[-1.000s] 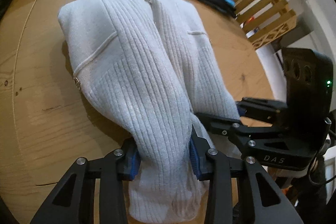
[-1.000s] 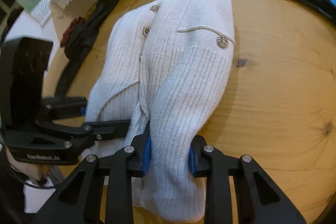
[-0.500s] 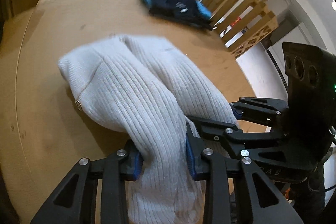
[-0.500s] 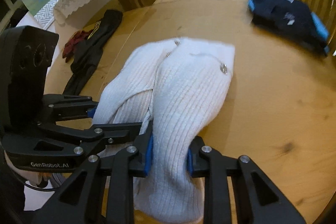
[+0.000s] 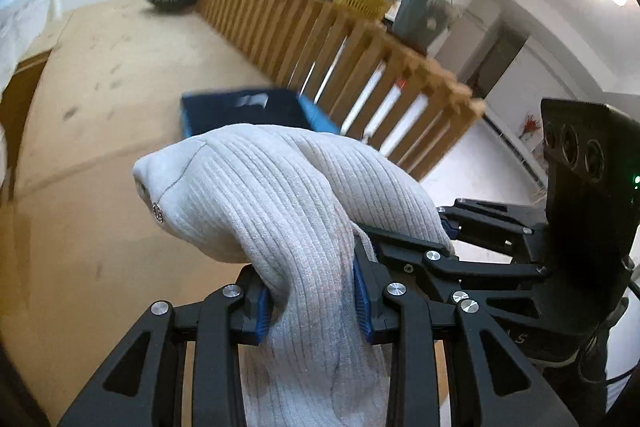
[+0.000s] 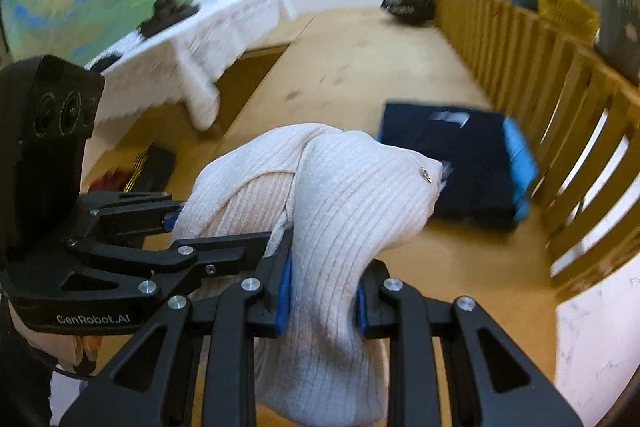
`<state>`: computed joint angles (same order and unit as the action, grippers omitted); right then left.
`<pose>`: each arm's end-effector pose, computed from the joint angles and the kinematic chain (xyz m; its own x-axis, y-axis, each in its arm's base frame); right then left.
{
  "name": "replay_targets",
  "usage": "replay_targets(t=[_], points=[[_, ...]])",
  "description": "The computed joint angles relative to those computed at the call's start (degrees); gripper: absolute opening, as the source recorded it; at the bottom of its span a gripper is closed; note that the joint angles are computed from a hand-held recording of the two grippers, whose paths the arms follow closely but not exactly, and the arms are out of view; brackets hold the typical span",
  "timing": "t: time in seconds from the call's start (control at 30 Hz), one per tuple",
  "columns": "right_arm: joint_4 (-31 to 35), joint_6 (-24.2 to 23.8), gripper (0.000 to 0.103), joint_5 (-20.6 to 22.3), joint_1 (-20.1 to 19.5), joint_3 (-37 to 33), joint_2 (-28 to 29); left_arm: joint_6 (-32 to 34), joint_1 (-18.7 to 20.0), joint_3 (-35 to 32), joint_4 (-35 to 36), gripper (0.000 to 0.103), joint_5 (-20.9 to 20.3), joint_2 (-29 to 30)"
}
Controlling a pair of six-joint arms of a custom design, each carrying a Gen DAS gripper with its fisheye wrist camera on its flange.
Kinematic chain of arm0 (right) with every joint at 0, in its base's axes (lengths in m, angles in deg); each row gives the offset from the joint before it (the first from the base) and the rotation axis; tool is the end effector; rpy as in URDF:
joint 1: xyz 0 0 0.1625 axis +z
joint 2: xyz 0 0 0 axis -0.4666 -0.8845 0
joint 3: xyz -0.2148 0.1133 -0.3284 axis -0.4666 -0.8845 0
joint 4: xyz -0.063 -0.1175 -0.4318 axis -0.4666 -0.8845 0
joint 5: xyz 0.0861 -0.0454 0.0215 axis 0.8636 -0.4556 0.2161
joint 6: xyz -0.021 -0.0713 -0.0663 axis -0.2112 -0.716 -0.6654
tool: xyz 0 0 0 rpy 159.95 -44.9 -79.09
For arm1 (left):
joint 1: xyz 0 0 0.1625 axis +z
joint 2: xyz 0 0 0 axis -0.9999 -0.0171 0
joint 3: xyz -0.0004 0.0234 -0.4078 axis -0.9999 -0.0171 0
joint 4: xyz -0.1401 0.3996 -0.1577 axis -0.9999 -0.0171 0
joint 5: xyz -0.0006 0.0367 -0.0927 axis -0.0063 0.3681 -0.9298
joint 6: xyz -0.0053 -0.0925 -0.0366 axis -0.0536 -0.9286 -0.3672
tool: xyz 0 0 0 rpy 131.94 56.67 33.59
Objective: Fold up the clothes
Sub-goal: 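Lift the folded sweater with both grippers and lay it on the navy clothes stack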
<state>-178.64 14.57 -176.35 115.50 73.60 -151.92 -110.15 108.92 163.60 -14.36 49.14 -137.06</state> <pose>0.0458 -0.4739 0.5388 -0.6597 0.4487 0.6029 -0.2379 0.6362 -0.7339 -0.4044 -0.3728 0.0481 -0.5532 -0.8330 0.0012 -0.0824 0.0533 -0.9952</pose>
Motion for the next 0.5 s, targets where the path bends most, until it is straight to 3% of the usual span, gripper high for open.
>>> replay_targets(t=[0.13, 0.33, 0.43, 0.5], points=[[-0.84, -4.26, 0.024, 3.81, -4.65, -7.41, 2.25, 1.0, 3.9, 3.62, 6.1, 0.03, 4.48, -7.28], [2.66, -5.72, 0.024, 11.77, -14.27, -18.65, 6.95, 0.87, 11.08, 11.54, 9.0, 0.029, 12.04, -17.71], [4.77, -7.52, 0.024, 14.56, -18.57, -24.09, 10.91, 1.0, 14.48, 17.1, 5.69, 0.03, 15.53, -21.88], [6.1, -9.55, 0.024, 16.12, -21.43, -27.75, 14.22, 3.09, 17.05, 22.2, -0.46, 0.032, 17.4, -24.93]])
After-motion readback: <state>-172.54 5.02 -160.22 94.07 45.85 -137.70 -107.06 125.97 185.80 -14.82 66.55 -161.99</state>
